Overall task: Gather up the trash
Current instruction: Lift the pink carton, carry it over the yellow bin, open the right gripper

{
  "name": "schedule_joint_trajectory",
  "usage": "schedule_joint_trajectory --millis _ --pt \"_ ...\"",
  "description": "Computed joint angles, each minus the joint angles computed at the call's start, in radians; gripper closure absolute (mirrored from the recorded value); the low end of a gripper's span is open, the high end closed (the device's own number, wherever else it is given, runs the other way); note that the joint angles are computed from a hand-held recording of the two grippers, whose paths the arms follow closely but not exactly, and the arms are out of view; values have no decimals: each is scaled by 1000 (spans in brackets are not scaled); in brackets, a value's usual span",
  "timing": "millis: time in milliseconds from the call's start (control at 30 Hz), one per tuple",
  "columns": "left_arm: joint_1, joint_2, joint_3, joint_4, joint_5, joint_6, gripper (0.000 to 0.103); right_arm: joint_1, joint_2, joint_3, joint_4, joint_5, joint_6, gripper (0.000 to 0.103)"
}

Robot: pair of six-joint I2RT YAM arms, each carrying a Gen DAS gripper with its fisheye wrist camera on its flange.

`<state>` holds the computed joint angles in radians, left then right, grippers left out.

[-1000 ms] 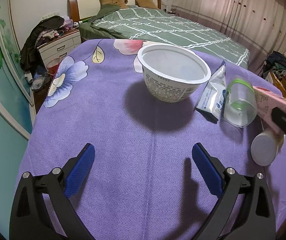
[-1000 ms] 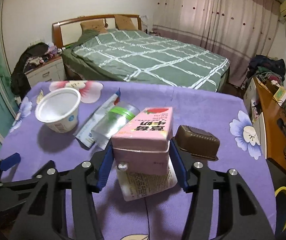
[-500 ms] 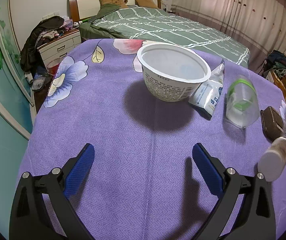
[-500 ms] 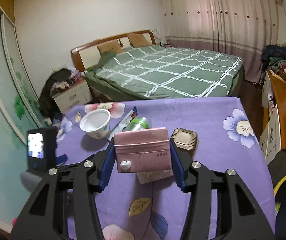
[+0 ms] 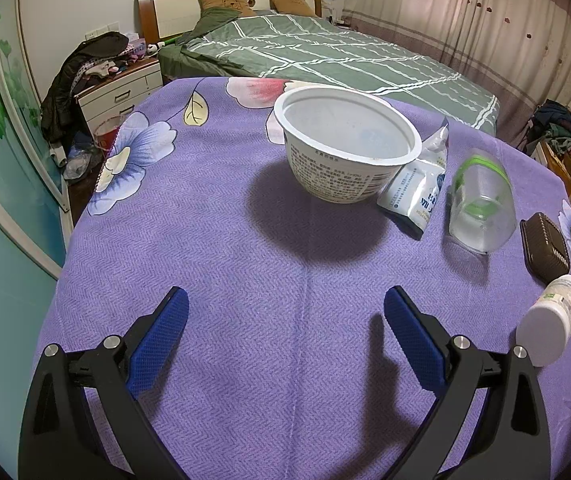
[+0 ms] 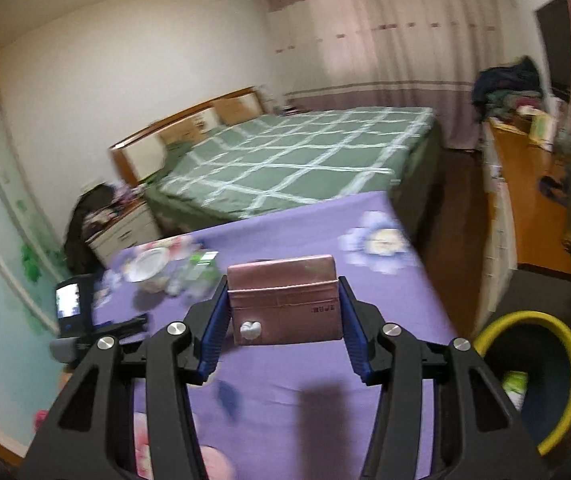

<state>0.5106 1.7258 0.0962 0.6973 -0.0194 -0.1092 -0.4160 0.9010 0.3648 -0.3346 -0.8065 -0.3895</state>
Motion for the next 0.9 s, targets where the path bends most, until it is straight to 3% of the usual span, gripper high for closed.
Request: schedule_joint_trajectory --millis 67,233,467,533,767,900 --pt "-6 2 -1 1 -3 -3 5 -128 84 28 5 -22 -76 54" --pt "-11 -1 -3 -2 -10 -6 5 -338 375 102 148 24 -176 54" --pt "-11 -4 -3 -6 -10 -7 5 -418 723 223 332 146 -169 54" --pt "-11 -5 -3 -7 -9 -7 5 -426 797 262 364 170 -152 48" --pt "-8 -7 -7 -6 -10 -4 5 -300 739 202 421 172 -99 44" --pt "-5 -5 -7 -3 -6 -4 5 -23 661 131 492 200 23 44"
